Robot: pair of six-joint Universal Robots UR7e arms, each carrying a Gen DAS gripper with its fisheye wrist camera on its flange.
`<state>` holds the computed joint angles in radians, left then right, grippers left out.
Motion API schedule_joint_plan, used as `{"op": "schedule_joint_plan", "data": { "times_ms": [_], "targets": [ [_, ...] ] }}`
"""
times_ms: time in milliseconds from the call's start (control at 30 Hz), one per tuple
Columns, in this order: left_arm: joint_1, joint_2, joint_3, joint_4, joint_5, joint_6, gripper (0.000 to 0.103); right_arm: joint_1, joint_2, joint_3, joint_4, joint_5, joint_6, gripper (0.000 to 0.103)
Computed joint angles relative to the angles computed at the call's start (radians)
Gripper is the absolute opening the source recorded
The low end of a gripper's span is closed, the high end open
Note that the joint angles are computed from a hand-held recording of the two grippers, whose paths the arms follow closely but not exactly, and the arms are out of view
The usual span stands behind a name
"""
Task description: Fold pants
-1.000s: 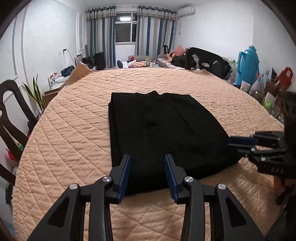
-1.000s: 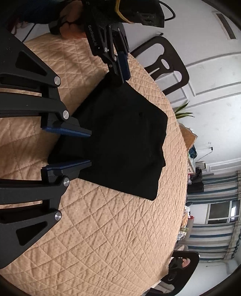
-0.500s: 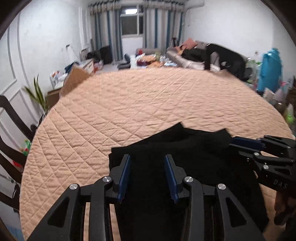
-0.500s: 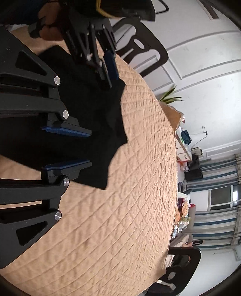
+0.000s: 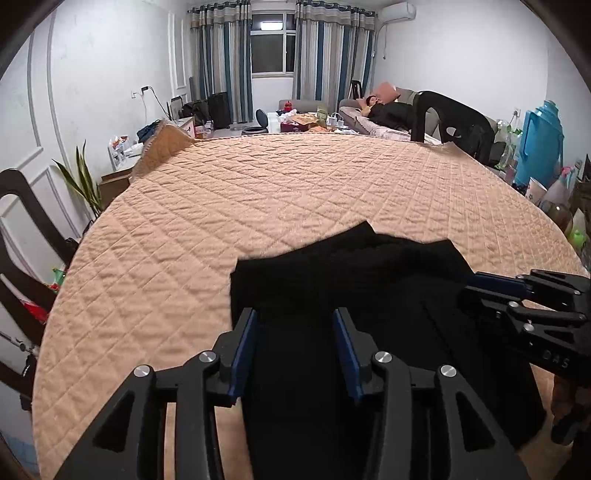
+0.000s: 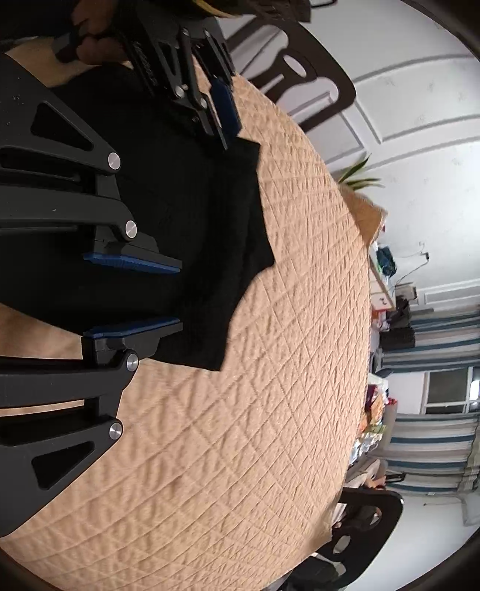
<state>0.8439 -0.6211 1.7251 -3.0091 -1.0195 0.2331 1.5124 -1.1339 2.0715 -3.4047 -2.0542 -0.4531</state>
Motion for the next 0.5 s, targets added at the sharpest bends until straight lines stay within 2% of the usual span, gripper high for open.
{"op": "schedule_joint_plan", "data": {
  "times_ms": [133,267,367,500],
  "targets": [
    [-0.015,-0.055,0.085,-0.015,0.025,-0.024,0.046,0.018,-0.023,0.096,-0.093,0.007,-0.044,0.026],
    [-0.029,-0.099,0.176,-0.062,0.040,-0.039,0.046,0.030,-0.053,0.177,-0.122,0.010,-0.053,0.026],
    [-0.039,-0.131,0.235,-0.098,0.041,-0.058,0.046,0.042,-0.053,0.223,-0.180,-0.014,-0.077,0.026],
    [-0.046,-0.159,0.281,-0.121,0.032,-0.084,0.046,0.032,-0.080,0.263,-0.185,0.002,-0.053,0.026]
  ]
}}
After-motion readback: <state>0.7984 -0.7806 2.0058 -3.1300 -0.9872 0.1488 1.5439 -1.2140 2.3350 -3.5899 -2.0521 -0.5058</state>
